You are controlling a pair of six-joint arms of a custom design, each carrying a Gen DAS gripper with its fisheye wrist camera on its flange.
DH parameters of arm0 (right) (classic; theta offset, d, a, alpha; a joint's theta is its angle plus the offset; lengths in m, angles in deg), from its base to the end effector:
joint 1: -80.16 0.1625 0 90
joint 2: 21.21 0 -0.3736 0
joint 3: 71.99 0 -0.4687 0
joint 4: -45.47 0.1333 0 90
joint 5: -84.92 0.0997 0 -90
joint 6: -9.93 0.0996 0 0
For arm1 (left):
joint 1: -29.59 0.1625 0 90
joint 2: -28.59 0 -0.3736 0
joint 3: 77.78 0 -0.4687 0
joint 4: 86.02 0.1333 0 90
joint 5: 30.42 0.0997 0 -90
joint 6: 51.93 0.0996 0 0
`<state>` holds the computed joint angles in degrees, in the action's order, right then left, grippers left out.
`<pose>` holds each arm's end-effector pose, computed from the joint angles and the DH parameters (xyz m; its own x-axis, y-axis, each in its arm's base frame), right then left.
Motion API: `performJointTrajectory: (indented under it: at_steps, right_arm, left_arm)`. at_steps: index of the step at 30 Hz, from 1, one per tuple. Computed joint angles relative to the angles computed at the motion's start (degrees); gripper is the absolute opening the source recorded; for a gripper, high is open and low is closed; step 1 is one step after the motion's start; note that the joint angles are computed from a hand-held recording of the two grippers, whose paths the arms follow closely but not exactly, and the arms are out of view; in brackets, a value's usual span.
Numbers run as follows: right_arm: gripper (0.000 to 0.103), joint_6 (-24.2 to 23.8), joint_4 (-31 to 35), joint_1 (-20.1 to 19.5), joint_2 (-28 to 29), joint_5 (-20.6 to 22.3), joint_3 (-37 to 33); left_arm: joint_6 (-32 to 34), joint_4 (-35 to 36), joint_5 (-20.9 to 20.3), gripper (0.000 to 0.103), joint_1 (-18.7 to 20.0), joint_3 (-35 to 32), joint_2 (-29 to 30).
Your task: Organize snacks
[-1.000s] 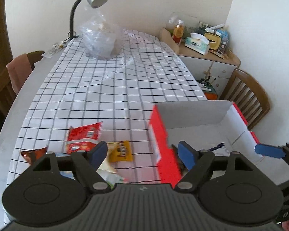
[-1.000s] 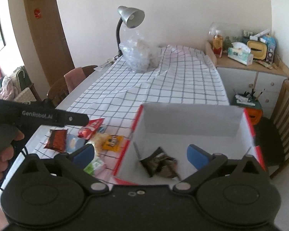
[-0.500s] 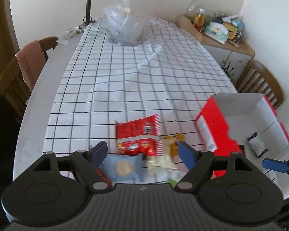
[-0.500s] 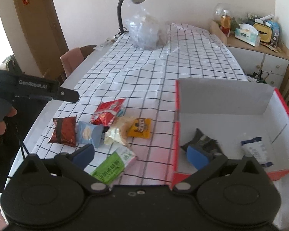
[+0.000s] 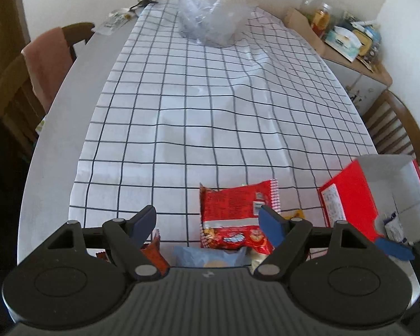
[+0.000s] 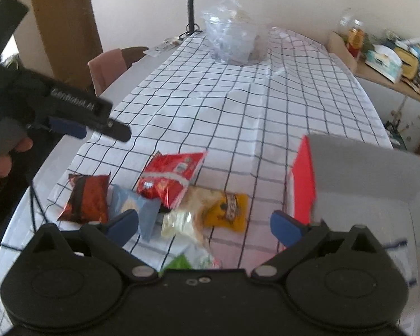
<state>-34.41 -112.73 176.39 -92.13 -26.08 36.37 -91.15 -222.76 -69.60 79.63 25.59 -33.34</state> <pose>0.1651 -0.6132 0.2017 -0.6128 -0.5392 0.5777 -0.7292 0.6675 -0.1506 -0.2447 -0.6198 0.1285 -0.8151 -0.2108 -0.5396 0.1602 0.8131 -0.5596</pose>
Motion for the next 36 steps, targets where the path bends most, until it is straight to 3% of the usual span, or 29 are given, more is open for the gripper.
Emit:
performJointTrajectory:
  at_steps: [4, 11, 18, 25, 36]
  right_arm:
    - [0.099, 0.8, 1.6, -0.1, 6.4, -1.1, -5.6]
    - [0.098, 3.0, 4.2, 0.8, 15.6, -3.5, -13.6]
    - [0.098, 5.6, 4.9, 1.6, 22.1, -8.3, -18.3]
    - [0.096, 9.5, 7.2, 1.2, 23.5, -7.2, -19.7]
    - [0.049, 10.9, 7.0, 1.3, 21.1, -3.7, -18.0]
  left_arm:
    - [-1.4, -2.5, -0.3, 0.079, 0.9, 1.8, -1.3]
    - [-4.5, -2.2, 1.6, 0.059, 1.5, 3.1, -2.5]
    - [-6.2, -3.0, 2.5, 0.059, 2.0, 3.9, -3.8]
    - [-7.7, -3.1, 1.9, 0.059, 2.6, 4.1, -3.9]
    - [-8.0, -2.8, 1.6, 0.059, 2.8, 3.8, -3.4]
